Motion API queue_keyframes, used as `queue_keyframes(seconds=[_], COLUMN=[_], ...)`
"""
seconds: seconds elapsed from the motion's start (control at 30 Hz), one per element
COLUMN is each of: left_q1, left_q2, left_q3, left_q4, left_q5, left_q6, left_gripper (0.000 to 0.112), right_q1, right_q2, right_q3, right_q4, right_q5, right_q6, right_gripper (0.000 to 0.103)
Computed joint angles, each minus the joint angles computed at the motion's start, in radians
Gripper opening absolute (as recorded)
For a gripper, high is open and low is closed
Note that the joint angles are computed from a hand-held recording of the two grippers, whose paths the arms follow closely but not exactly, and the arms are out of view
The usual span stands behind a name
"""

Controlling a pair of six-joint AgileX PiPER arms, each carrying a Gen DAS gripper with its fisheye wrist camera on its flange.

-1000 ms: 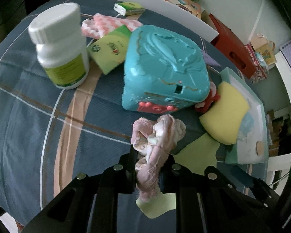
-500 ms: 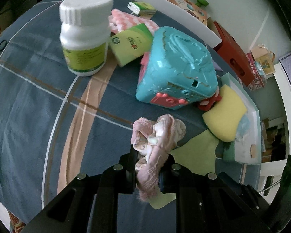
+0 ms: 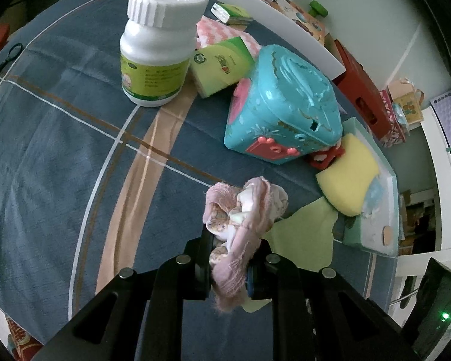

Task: Organize soft objects
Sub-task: 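Lift the pink cloth with the left gripper while the right gripper approaches the green cloth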

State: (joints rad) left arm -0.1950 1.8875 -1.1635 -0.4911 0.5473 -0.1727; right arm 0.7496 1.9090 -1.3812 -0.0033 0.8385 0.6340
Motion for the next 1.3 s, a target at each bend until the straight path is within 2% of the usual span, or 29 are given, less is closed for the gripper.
queue_keyframes(seconds=[0.1, 0.27, 0.43, 0.5, 0.7, 0.8, 1.0, 1.2, 1.27, 1.3], left_q1=[0.009, 0.029, 0.035, 0.033, 0.029, 0.028, 0.029, 0.045, 0.05, 0.053], left_q2=[0.001, -0.008, -0.014, -0.013, -0.009, -0.009, -0.006, -0.006, -0.008, -0.01], left_q3=[-0.002, 0.011, 0.016, 0.014, 0.006, 0.005, 0.003, 0.011, 0.014, 0.017], left_q4=[-0.02, -0.036, -0.041, -0.039, -0.024, -0.018, -0.028, -0.079, -0.093, -0.1], left_q5=[0.004, 0.007, 0.01, 0.01, 0.016, 0.015, 0.017, 0.021, 0.023, 0.024], left_q6=[0.024, 0.047, 0.051, 0.045, 0.028, 0.023, 0.029, 0.079, 0.09, 0.096], left_gripper=[0.017, 0.017, 0.017, 0.017, 0.017, 0.017, 0.017, 0.017, 0.017, 0.017], right_q1=[-0.018, -0.032, -0.037, -0.044, -0.065, -0.054, -0.061, -0.047, -0.045, -0.049], right_q2=[0.014, 0.018, 0.053, 0.077, 0.087, 0.119, 0.084, 0.018, -0.002, -0.017], right_q3=[-0.006, 0.01, -0.017, -0.054, -0.076, -0.151, -0.096, -0.038, -0.012, 0.012], right_q4=[0.027, 0.052, 0.064, 0.06, 0.068, 0.053, 0.111, 0.062, 0.062, 0.075], right_q5=[-0.034, -0.103, -0.133, -0.13, -0.137, -0.097, -0.12, -0.086, -0.087, -0.098], right_q6=[-0.034, -0.08, -0.1, -0.104, -0.146, -0.139, -0.18, -0.108, -0.088, -0.087], right_gripper=[0.079, 0.071, 0.049, 0.047, 0.031, 0.027, 0.027, 0.029, 0.036, 0.047])
